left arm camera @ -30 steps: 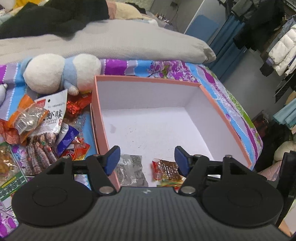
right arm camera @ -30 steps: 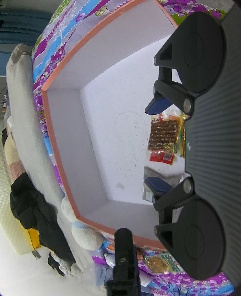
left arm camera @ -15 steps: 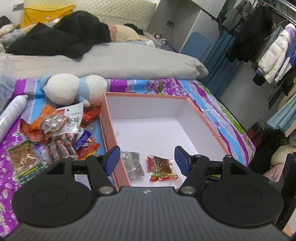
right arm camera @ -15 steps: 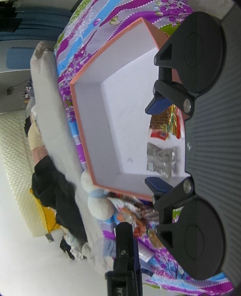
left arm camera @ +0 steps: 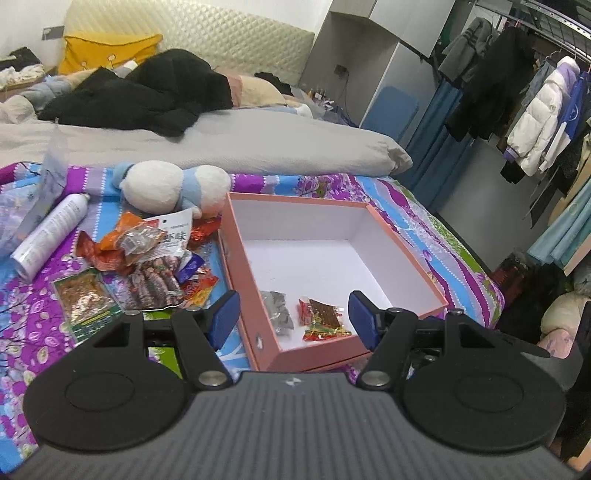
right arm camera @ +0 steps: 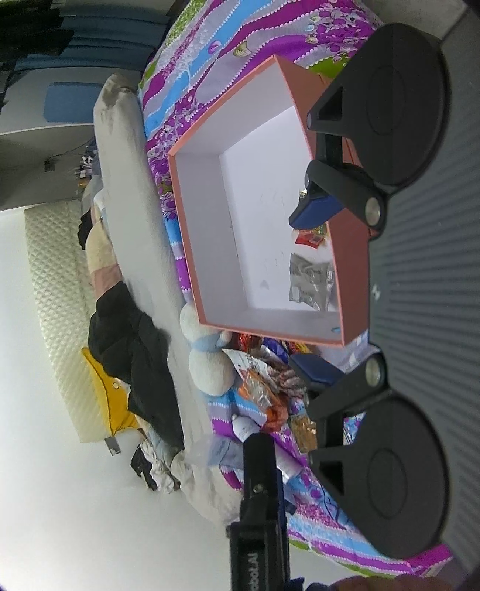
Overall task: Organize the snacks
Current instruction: 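Withdraw both tools from the pink box back toward the snack pile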
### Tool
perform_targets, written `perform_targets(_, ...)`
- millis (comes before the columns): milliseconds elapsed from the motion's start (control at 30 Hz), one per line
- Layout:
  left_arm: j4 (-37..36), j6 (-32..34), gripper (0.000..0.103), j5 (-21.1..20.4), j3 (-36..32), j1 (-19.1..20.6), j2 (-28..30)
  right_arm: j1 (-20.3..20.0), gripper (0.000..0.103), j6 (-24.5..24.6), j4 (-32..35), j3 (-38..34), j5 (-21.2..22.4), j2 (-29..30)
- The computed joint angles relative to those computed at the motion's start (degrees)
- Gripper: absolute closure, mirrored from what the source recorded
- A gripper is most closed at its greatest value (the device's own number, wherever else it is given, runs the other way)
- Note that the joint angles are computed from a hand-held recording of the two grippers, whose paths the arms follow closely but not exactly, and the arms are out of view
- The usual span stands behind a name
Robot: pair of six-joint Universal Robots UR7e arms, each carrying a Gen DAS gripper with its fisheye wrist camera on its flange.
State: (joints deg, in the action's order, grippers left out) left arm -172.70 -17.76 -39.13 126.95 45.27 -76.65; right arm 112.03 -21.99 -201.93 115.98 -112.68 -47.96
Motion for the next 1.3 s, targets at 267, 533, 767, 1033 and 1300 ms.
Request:
perform_targets(267,6.1,-8.1,0.032,4.3,6.1,-4.0,-6.1,1.0,0.027,0.5,-2.5,4.1,1.8,-1.3)
perform_targets(533,16.4,-18.1,0.030,9.5,11.1,-8.5,-12.9,2.1,0.027,-0.4,-3.1,6.5,3.4,-1.0)
perform_targets(767,26.6,-27.4,0.029,11.9,13.8,-11.2,-18.8,4.4,0.027,-1.0,-6.5,9.3,3.4,0.7)
perform_targets(1033,35.2,-35.5,0.025,12.9,15.9,-11.8,-24.0,5.3,0.027,-2.5,-6.0,9.6,4.5,1.9)
perform_targets(1300,34.9,-36.3,0.025,13.2,17.0,-10.5,-25.8,5.2,0.027,-3.3,-5.7,8.0,4.9,3.7)
